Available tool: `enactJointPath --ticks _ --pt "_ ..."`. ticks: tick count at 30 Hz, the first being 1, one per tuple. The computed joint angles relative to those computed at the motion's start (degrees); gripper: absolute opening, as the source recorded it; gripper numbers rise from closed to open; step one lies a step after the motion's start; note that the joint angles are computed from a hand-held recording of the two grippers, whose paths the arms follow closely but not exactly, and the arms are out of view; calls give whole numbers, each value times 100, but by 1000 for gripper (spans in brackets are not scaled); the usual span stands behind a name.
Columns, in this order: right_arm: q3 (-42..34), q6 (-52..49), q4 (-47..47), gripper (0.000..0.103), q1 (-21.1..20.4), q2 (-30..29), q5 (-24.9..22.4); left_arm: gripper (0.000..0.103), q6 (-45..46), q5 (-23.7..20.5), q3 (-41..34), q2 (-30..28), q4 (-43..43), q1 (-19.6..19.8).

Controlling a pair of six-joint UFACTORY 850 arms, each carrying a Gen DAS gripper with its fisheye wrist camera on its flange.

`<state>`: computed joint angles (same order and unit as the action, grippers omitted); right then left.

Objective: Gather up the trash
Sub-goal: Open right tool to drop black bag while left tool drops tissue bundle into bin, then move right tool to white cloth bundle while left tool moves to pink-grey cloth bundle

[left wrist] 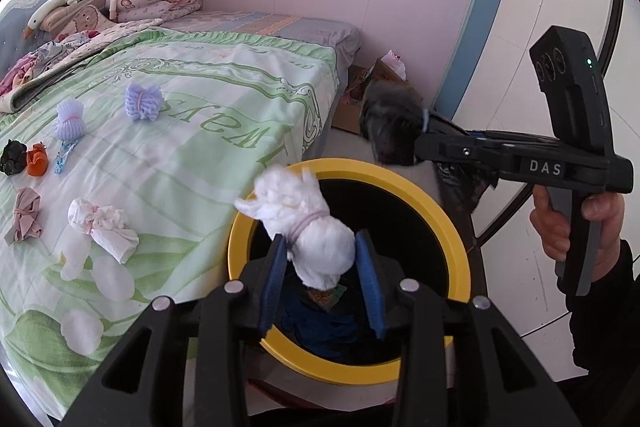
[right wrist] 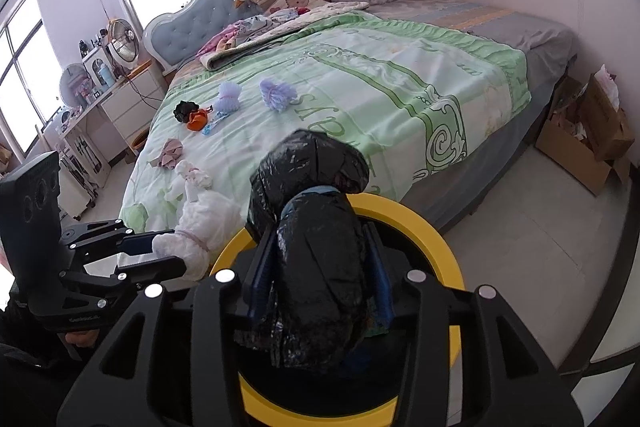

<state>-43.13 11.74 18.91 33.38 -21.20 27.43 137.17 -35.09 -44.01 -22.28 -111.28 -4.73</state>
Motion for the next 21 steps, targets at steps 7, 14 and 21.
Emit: enactJointPath --ticks 7,14,21 --pt "57 3 145 46 -71 62 74 60 49 -70 29 43 -176 77" --pt "141 178 -49 51 -124 146 537 69 429 -60 24 85 -772 199" --pt "-113 304 -380 58 -97 65 736 74 798 -73 -25 170 -1277 466"
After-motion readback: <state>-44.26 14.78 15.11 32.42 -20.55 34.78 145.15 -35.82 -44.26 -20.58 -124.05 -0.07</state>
